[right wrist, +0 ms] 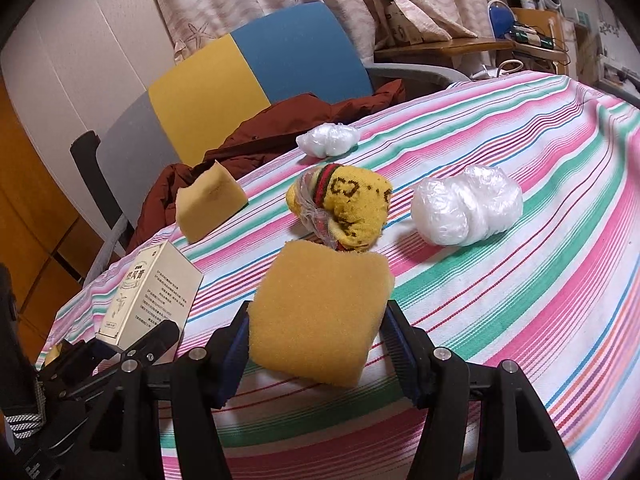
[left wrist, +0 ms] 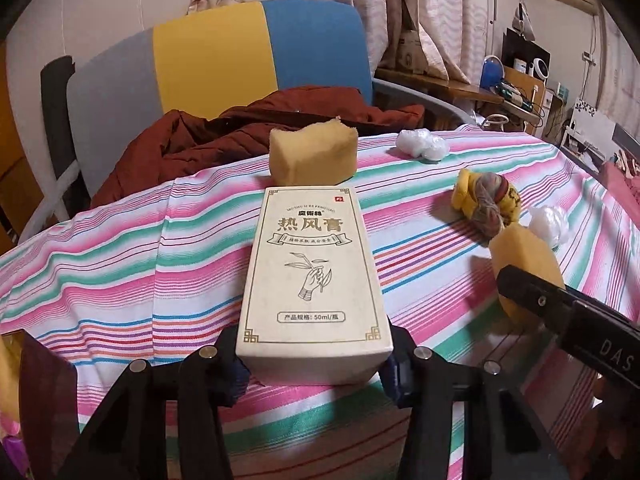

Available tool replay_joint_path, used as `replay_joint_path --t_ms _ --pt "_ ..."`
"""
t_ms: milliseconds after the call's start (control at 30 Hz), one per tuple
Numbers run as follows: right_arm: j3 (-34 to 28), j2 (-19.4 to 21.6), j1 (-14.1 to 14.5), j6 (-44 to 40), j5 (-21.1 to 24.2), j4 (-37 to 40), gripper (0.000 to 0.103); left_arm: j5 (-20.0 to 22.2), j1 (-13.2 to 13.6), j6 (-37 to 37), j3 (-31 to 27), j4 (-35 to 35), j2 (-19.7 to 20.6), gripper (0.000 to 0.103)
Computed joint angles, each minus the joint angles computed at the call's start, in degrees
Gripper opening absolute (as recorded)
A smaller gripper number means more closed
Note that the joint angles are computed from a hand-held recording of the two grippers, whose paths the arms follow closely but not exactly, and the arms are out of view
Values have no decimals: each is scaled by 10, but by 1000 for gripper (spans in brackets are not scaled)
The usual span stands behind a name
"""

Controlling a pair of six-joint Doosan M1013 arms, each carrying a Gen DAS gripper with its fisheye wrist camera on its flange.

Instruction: Organize objects

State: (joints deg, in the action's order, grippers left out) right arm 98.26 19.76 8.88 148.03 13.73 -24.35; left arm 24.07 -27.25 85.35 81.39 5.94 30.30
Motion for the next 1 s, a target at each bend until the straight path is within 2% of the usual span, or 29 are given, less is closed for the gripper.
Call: replay_joint_path --t_ms 133,233,267,367,467,567,633,800,833,933,1000 --pt "0 0 1 9 4 -13 63 -14 -3 -4 12 12 -6 51" --pt "-1 0 3 25 7 -31 63 -45 -9 -43 33 64 -17 51" --pt "-3 1 5 35 14 -46 63 -63 -12 -61 44 89 -23 51" --pt "-12 4 13 54 37 -83 63 -103 -21 -176 72 224 -39 51" --pt "-15 5 18 69 49 -112 63 -124 -21 -174 89 219 -51 51" --pt "-13 2 25 123 56 -177 63 -142 -15 -142 109 156 -65 51" --pt "-10 -1 30 149 60 -212 63 -153 -10 -98 123 90 -75 51" --pt "-6 -7 51 184 78 -294 63 -163 2 126 156 -172 -100 51" --pt "-7 -7 56 193 89 -308 63 -162 4 145 159 -199 -104 51" --pt "-5 -11 68 186 94 -330 63 -154 17 296 175 -378 -120 51" --pt "-1 -14 73 193 96 -343 63 -151 24 337 188 -426 -133 51"
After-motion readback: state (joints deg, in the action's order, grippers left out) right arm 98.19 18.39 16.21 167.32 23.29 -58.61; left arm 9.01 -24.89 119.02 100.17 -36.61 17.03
